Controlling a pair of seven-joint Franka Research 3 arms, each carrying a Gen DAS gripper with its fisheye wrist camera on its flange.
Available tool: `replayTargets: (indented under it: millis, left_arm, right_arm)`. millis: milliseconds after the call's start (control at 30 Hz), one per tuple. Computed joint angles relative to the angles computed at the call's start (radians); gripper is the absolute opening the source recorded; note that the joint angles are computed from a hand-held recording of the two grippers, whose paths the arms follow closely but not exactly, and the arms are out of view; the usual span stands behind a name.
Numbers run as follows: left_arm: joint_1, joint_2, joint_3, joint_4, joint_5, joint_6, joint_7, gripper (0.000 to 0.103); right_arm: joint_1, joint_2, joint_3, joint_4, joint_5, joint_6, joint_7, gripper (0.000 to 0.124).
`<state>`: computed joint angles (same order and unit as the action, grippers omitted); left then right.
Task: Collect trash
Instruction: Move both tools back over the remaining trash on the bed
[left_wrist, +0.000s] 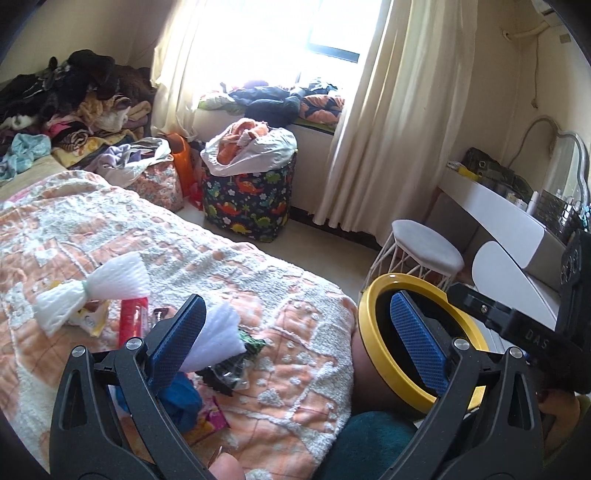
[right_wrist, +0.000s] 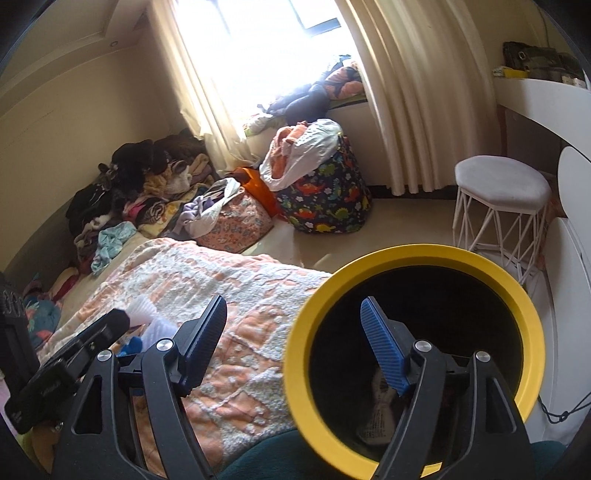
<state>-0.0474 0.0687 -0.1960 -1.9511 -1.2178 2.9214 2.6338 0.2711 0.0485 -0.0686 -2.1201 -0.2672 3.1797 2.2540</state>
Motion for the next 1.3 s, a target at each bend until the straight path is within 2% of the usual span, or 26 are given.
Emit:
replayTargets:
  millis: [167,367,833,1033,1300]
  left_arm:
    - [0.009,-0.005,0.008,-0.002,-0.013,0.013,-0.006,0.092]
    - [0.024,-0.004,0.020,0.003,-0.013,0.023,-0.027,0.092]
    - [0.062,0.003,0.035,0.008,-0.040,0.058,-0.044,0.092]
    - [0.090,0.016,0.040,0.019,-0.051,0.062,-0.051,0.092]
    - [0.128,0.034,0.044,0.029,-0.045,0.069,-0.092,0.092]
  right_arm:
    - [-0.014,0.003,0.067,0.005,0.154,0.005,-0.174,0.075]
    - [0.004,0.009,0.103,0.015,0.282,0.003,-0.322,0.076]
    - [0.049,0.043,0.167,0.074,0.493,-0.044,-0.573,0.077]
    - [0.076,0.066,0.181,0.113,0.530,-0.069,-0.643,0.077]
    - [0.117,0.110,0.169,0.174,0.508,-0.121,-0.663,0.078]
